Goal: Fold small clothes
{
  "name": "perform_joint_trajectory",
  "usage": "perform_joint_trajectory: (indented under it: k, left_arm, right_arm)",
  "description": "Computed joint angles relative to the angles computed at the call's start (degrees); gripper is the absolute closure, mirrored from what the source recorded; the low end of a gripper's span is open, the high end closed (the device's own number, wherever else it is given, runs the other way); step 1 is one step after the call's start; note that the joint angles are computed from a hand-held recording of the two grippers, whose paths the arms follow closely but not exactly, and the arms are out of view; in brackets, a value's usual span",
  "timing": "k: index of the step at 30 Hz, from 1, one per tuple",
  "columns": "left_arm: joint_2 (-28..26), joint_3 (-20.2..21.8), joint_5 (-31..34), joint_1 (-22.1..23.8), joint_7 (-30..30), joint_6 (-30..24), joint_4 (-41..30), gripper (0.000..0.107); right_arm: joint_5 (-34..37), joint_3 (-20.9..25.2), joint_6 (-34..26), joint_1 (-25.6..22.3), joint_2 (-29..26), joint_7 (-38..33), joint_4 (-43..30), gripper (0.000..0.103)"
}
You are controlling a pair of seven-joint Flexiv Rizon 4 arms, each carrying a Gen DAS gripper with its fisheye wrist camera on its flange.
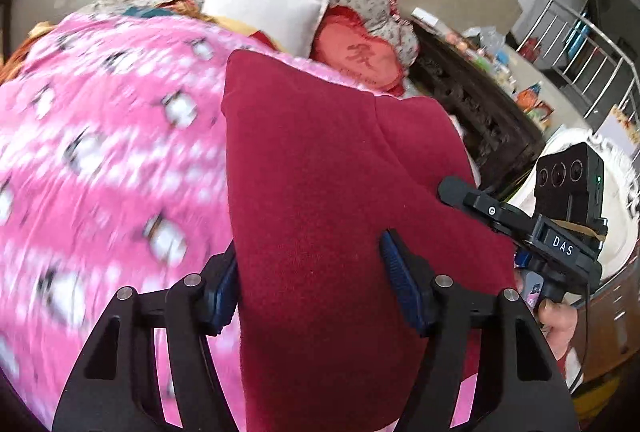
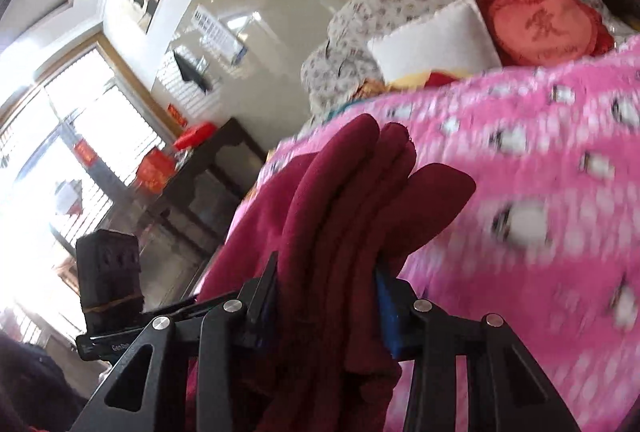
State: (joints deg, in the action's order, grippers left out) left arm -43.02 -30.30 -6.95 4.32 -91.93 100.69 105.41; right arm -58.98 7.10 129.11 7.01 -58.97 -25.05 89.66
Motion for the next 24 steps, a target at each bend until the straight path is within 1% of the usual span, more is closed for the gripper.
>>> perform_joint_trajectory:
  k: [1, 3, 4, 5, 6, 7, 8, 9, 10, 11, 12, 13, 14, 15, 16, 17, 18, 20, 21, 22, 23, 24]
  left_arm:
    - [0.63, 1.16, -0.08, -0.88, -0.52, 0.71, 1.44, 0.042]
    - [1.27, 5.32, -0.38, -4.28, -2.12, 3.07, 4.04, 0.042]
    - [1.1, 7.82, -0.85, -6.48, -3.03, 3.75, 4.74, 0.042]
    - [0.68, 10.21, -1.47, -8.59, -3.59, 3.11, 4.86, 0.042]
    - [0.45, 12.27, -2.05, -10.37, -3.92, 2.09, 4.69, 0.042]
    - [0.24, 15.39, -2.79, -13.05, -4.12, 1.56, 4.47, 0.042]
    - [0.08, 16.64, -2.39, -14.14, -4.19, 3.33, 5.05, 0.041]
    - [0.32, 17.46, -2.08, -14.8, -4.46, 5.3, 5.95, 0.041]
    - [1.33, 19.94, -2.67, -16.95, -4.91, 6.54, 6.99, 0.041]
    - [2.0, 21.44, -3.15, -18.34, -5.15, 7.17, 7.62, 0.041]
    - [2.74, 23.33, -3.73, -20.09, -5.33, 8.37, 8.26, 0.041]
    - [3.13, 25.48, -4.74, -22.18, -5.33, 9.37, 8.34, 0.041]
    - [3.21, 26.95, -5.62, -23.58, -5.17, 10.01, 8.35, 0.041]
    - [3.34, 28.92, -7.11, -25.71, -4.92, 10.35, 8.32, 0.041]
    - [3.18, 30.98, -8.96, -28.02, -4.36, 9.88, 7.88, 0.041]
    - [2.89, 32.01, -10.38, -29.33, -3.83, 8.83, 7.12, 0.041]
    - [2.24, 32.76, -11.54, -30.15, -3.41, 7.7, 6.16, 0.041]
    - [0.86, 35.3, -14.07, -32.7, -2.82, 4.17, 3.94, 0.041]
    - [0.53, 35.36, -14.2, -32.75, -2.94, 3.58, 3.69, 0.041]
    - [-0.19, 34.24, -13.84, -31.64, -3.12, 3.59, 3.02, 0.041]
    - [-0.34, 33.28, -13.33, -30.56, -3.33, 3.99, 3.17, 0.04]
    - [-0.75, 33.23, -13.4, -30.48, -3.63, 3.93, 2.71, 0.039]
  right_arm:
    - [0.55, -0.43, -0.01, 0.7, 0.35, -0.99, 1.76, 0.062]
    - [0.95, -0.14, -1.29, 1.21, 0.01, -1.69, 3.58, 0.062]
    - [-0.76, 0.45, -2.85, 0.72, -0.74, -0.16, 3.32, 0.058]
    - [-1.15, -0.83, -4.95, 1.69, -0.47, 0.74, 3.51, 0.054]
    - [1.62, -3.02, -10.78, 4.26, 1.39, -1.94, 5.28, 0.053]
    - [6.58, -6.7, -12.88, 8.15, 3.29, -4.8, 7.48, 0.049]
    - [10.89, -10.33, -12.56, 11.82, 4.8, -7.73, 9.81, 0.049]
    - [14.79, -12.72, -10.03, 14.39, 6.04, -10.51, 12.17, 0.049]
    - [19.34, -15.18, -7.94, 17.37, 7.54, -13.41, 14.67, 0.049]
    - [24.28, -17.84, -5.77, 20.83, 8.79, -16.77, 16.82, 0.049]
    - [28.04, -19.45, -4.29, 23.5, 9.74, -19.53, 18.39, 0.049]
    - [30.04, -20.06, -3.58, 24.81, 10.27, -21.59, 18.72, 0.049]
    - [30.41, -19.63, -2.94, 25.2, 10.66, -23.27, 18.56, 0.052]
    - [28.96, -17.99, -2.92, 24.01, 10.6, -23.92, 17.73, 0.054]
    - [26.0, -15.56, -3.67, 22.06, 10.03, -23.95, 16.01, 0.057]
    - [23.64, -13.65, -5.38, 20.49, 9.43, -23.84, 14.25, 0.059]
    - [22.37, -12.71, -8.56, 20.1, 8.49, -23.97, 12.08, 0.061]
    - [23.09, -12.44, -15.25, 20.85, 6.72, -24.23, 8.81, 0.065]
    - [22.74, -11.07, -16.65, 19.67, 5.64, -24.44, 7.48, 0.067]
    - [22.95, -10.18, -17.64, 18.85, 4.55, -24.77, 6.11, 0.074]
    - [24.25, -10.5, -18.18, 18.96, 3.4, -25.13, 4.65, 0.079]
    - [24.7, -9.52, -18.41, 18.04, 2.73, -25.48, 3.78, 0.08]
